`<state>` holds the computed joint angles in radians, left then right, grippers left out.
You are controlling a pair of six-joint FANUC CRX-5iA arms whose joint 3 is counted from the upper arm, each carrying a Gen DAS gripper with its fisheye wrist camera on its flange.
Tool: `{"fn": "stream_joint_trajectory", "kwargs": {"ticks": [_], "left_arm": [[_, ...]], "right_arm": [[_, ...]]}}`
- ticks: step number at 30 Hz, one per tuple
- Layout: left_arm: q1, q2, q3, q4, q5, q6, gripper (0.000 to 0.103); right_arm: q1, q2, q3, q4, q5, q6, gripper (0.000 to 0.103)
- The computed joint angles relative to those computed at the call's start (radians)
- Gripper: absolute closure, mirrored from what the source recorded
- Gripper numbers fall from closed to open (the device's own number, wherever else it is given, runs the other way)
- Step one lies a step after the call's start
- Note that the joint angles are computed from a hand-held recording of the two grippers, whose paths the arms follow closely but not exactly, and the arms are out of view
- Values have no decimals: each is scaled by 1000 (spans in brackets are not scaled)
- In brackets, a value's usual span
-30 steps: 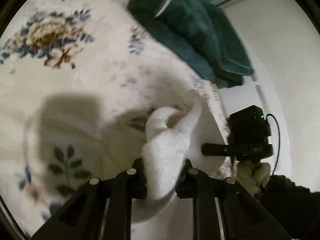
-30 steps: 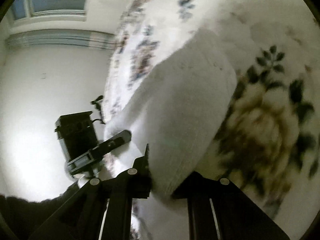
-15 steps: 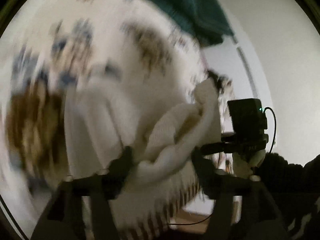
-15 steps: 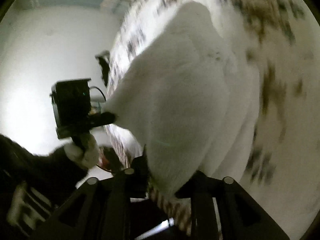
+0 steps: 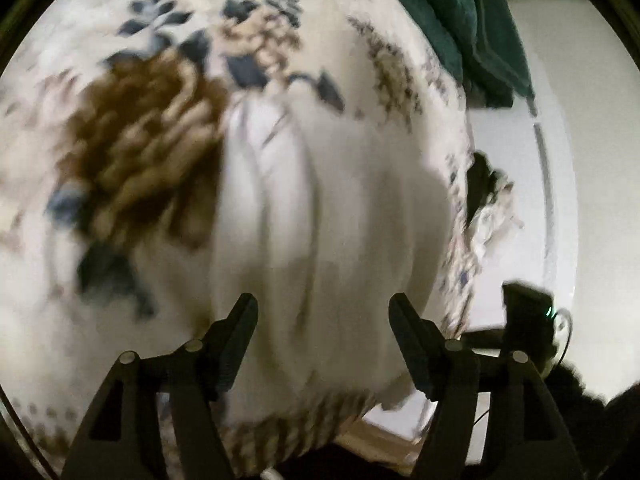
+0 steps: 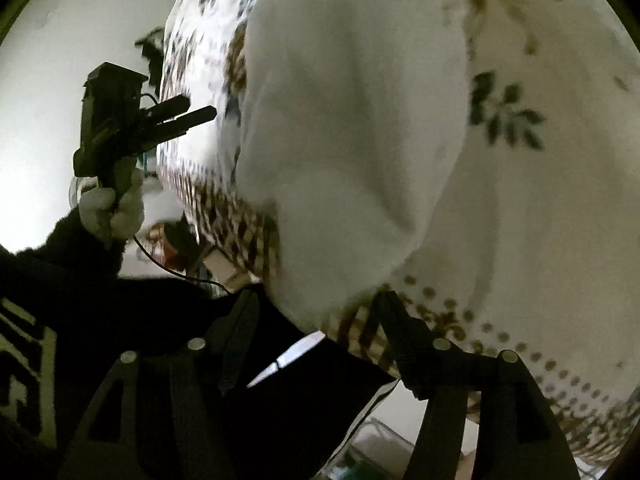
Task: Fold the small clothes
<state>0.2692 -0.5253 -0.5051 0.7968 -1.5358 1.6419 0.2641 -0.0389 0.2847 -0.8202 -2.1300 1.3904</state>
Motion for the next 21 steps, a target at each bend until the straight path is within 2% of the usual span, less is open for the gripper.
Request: {"fn": "stream_joint_trajectory", "kwargs": {"ticks": [2,5,7,8,9,10,11,12,16,18,19,21], "left_arm": [[-53,52,1,15,90,4,37],[-137,141,17,13,188,17,37],[-158,167,23,-9,216,38,42],[-171,172,12,4,248,33,71],[-173,171,13,-1,255,33,92],[-175,171,21,-17,254,42,94],[-162,148,7,2,263,41,94],[-130,120,-6,14,252,37,95],[6,32,-24,45,211,12,95],[32,36,-34,33,197,-3,95],[35,43,-44,35,189,-13,93],[34,54,-85,90,157,-30,82]], "right_arm": [[-40,4,-5,-7,55,-33,38],[-51,8,-29,36,209,-114,38],[-41,10,-53,57,304,-158,38],[-32,9,-64,68,344,-182,39],[-25,11,-77,65,391,-197,41],[-20,14,-81,57,420,-217,55],[-5,14,-88,53,445,-242,79],[6,12,-93,44,465,-252,85],[41,-30,-91,59,513,-281,89],[91,-43,-100,137,524,-345,89],[100,-40,-102,147,510,-360,86],[80,-23,-92,127,436,-374,70]]}}
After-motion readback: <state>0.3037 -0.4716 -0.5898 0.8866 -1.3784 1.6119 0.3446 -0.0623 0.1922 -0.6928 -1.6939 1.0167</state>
